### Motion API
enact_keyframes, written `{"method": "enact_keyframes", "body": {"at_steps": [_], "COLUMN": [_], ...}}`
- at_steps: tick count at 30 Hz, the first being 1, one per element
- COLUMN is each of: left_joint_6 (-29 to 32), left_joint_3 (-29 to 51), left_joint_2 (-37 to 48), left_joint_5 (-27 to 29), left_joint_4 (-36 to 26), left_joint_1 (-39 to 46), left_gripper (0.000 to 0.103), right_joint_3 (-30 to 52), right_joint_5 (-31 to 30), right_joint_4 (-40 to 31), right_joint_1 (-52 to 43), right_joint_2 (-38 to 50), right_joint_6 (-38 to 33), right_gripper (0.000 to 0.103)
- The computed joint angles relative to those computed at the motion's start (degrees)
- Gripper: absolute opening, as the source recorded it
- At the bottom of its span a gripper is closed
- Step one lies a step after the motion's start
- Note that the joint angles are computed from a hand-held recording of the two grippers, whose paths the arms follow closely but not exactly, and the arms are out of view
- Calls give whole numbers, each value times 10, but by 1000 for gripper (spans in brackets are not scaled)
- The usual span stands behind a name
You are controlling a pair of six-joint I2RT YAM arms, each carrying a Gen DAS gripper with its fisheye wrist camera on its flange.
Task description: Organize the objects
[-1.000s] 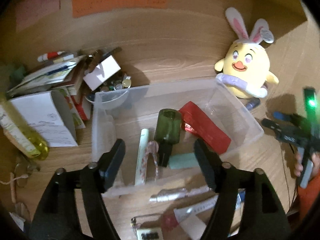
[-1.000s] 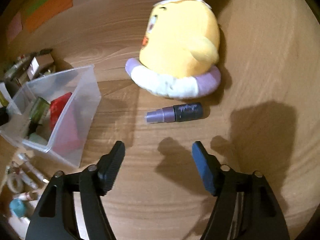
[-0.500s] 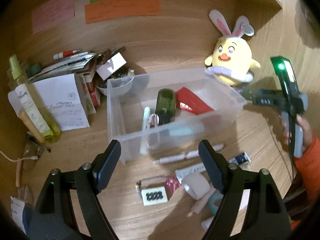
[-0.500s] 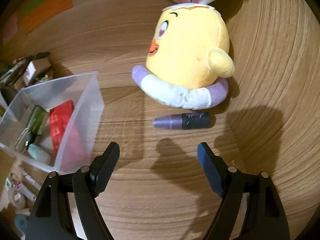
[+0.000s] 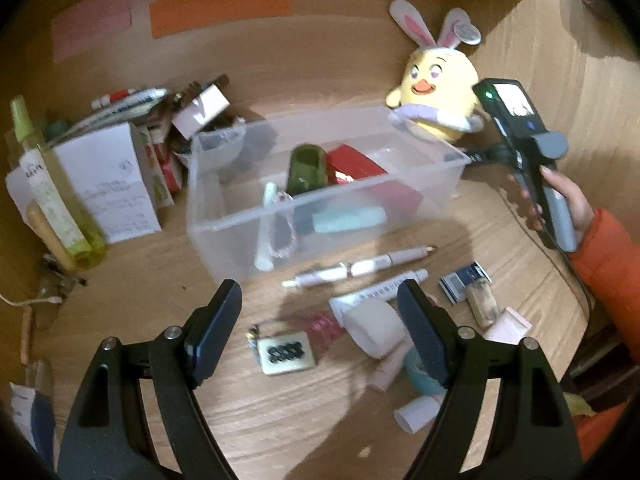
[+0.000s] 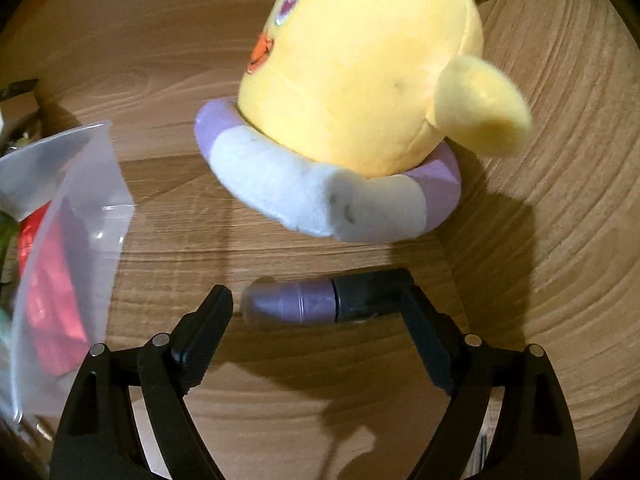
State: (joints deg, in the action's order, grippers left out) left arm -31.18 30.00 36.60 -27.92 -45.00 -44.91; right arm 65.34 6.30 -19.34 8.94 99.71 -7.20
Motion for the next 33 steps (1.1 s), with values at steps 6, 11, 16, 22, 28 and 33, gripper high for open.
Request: {"method": "enact_keyframes", "body": {"at_steps": [6, 11, 16, 22, 28, 33], "left_joint_6": [-41, -65, -77, -85, -71, -73], "left_joint_3": [-21, -35, -39, -28, -21, -17], "left_joint_2": [10, -4, -22, 0, 49, 91], "left_joint_5": [11, 28, 33, 32, 50, 52], "left_joint_4": [-2, -14, -15, -2, 41, 67], "left_joint_1": [-33, -43, -46, -67, -41, -28], "left_gripper": [80, 80, 77, 69, 67, 62], "right_joint_3": [19, -14, -61, -107, -177, -220], "right_joint_5": [-59, -96, -114, -131, -165, -159], "right_joint_4": [-30, -41, -41, -38, -49, -57], "right_joint_1": [-29, -51, -53, -65, -93, -111], "right_joint_2": [12, -24, -78, -129, -213, -265], "right_joint_6": [17, 5, -22, -44, -69, -102], "right_gripper": [82, 76, 44, 11, 7, 7]}}
